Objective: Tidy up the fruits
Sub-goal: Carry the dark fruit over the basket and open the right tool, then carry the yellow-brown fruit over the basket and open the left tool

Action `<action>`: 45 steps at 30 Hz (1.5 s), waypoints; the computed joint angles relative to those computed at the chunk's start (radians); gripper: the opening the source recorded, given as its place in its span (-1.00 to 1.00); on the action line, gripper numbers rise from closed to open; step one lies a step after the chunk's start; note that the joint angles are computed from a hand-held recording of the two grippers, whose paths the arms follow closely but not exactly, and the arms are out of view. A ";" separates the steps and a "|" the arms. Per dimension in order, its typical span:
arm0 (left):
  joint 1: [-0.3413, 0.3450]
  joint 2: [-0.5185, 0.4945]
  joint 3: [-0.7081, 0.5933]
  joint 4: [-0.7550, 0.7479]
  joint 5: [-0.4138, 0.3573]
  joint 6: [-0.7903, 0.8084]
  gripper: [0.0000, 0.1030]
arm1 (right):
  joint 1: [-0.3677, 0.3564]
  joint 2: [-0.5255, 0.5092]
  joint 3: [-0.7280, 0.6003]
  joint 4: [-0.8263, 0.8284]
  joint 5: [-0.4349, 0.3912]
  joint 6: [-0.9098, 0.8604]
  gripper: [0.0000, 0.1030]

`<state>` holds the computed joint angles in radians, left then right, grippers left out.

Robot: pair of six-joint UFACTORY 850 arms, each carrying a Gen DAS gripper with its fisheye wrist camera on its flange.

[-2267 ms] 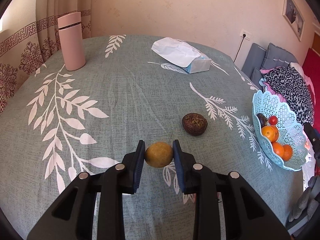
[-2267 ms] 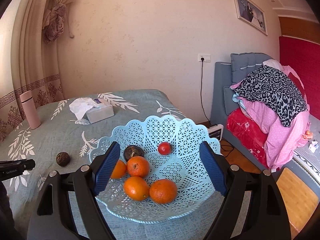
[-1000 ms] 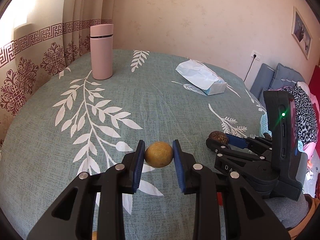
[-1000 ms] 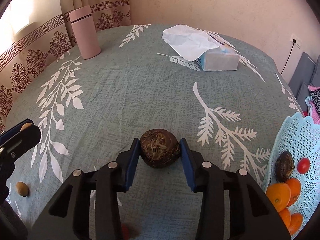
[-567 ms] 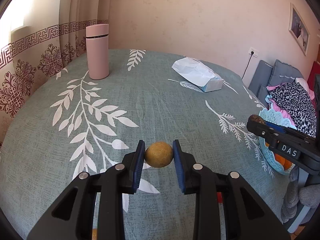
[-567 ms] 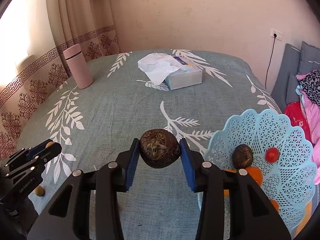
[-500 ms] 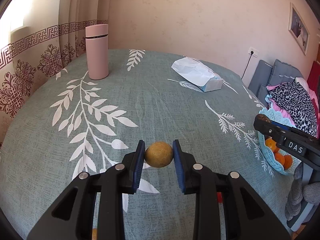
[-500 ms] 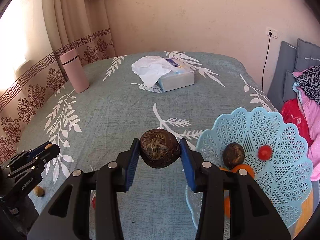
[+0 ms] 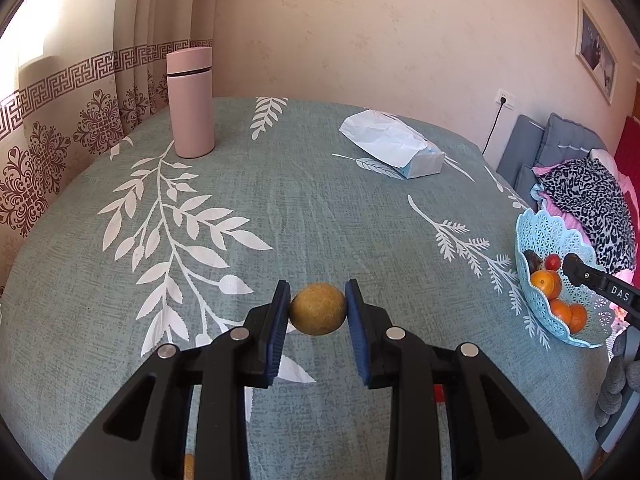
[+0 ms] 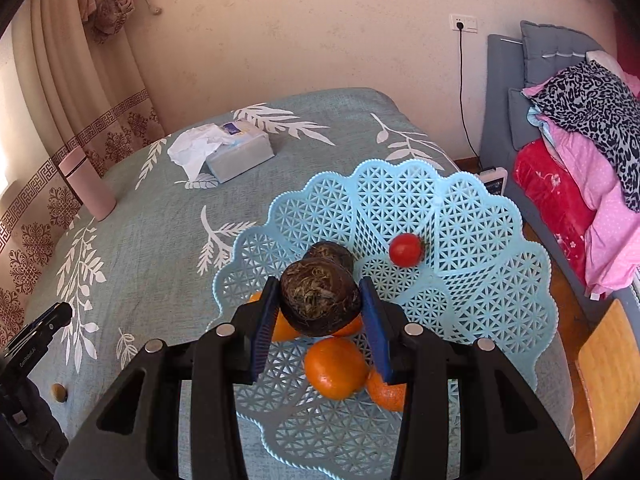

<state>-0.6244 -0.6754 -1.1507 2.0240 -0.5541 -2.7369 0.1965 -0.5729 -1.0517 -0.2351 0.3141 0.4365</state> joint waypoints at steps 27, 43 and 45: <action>-0.040 -0.009 -0.057 -0.068 0.020 0.136 -0.44 | -0.055 0.044 0.118 0.195 0.151 -0.115 -0.14; -0.085 -0.086 -0.218 -0.058 0.145 0.251 -0.44 | -0.054 0.053 0.179 0.371 0.297 -0.224 0.04; -0.088 -0.102 -0.247 -0.052 0.178 0.264 -0.44 | -0.052 0.054 0.183 0.374 0.307 -0.227 0.10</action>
<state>-0.7126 -0.7777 -1.3976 1.9718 -0.3765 -2.4724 0.1448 -0.5187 -0.8684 0.1386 0.6216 0.2099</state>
